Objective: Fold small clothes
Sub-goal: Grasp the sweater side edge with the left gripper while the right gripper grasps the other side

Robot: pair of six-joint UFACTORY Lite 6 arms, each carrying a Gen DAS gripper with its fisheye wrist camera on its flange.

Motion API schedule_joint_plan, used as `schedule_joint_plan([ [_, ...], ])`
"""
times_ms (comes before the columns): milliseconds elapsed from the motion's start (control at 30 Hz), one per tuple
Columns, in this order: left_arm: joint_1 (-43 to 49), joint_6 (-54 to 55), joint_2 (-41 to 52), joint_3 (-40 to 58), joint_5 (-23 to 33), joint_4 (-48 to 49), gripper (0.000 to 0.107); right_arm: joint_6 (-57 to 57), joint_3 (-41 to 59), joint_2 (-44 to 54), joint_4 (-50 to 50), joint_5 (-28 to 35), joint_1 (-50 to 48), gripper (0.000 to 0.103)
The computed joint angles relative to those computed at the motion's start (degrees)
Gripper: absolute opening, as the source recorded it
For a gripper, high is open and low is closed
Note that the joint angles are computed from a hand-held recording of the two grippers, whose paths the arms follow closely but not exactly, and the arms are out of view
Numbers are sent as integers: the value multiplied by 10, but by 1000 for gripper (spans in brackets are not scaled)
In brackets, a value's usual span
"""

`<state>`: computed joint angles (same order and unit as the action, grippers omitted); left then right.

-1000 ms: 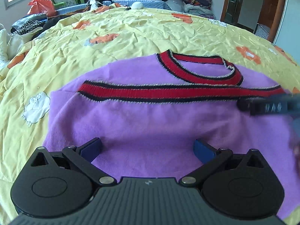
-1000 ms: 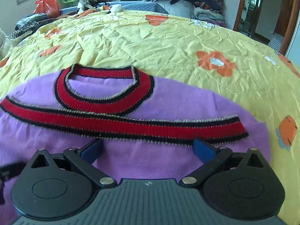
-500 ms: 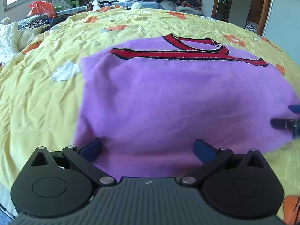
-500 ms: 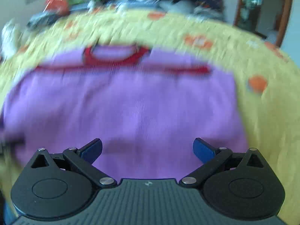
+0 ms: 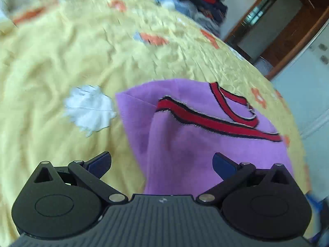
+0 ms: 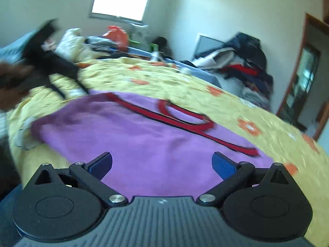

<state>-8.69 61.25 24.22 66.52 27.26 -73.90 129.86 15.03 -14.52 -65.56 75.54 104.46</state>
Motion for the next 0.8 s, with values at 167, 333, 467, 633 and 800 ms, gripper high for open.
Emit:
schedule_joint_plan([
  [167, 50, -49, 143, 163, 132, 12, 103, 15, 107, 163, -162, -121, -103, 103],
  [333, 77, -123, 270, 331, 252, 40, 103, -36, 206, 277, -230, -187, -177, 103],
  [467, 81, -178, 358, 470, 316, 74, 103, -175, 327, 410, -203, -154, -158, 102],
  [633, 81, -215, 401, 538, 325, 86, 77, -317, 452, 515, -208, -142, -177, 70],
  [800, 85, -224, 397, 516, 294, 107, 12, -438, 552, 578, -187, -181, -223, 8],
])
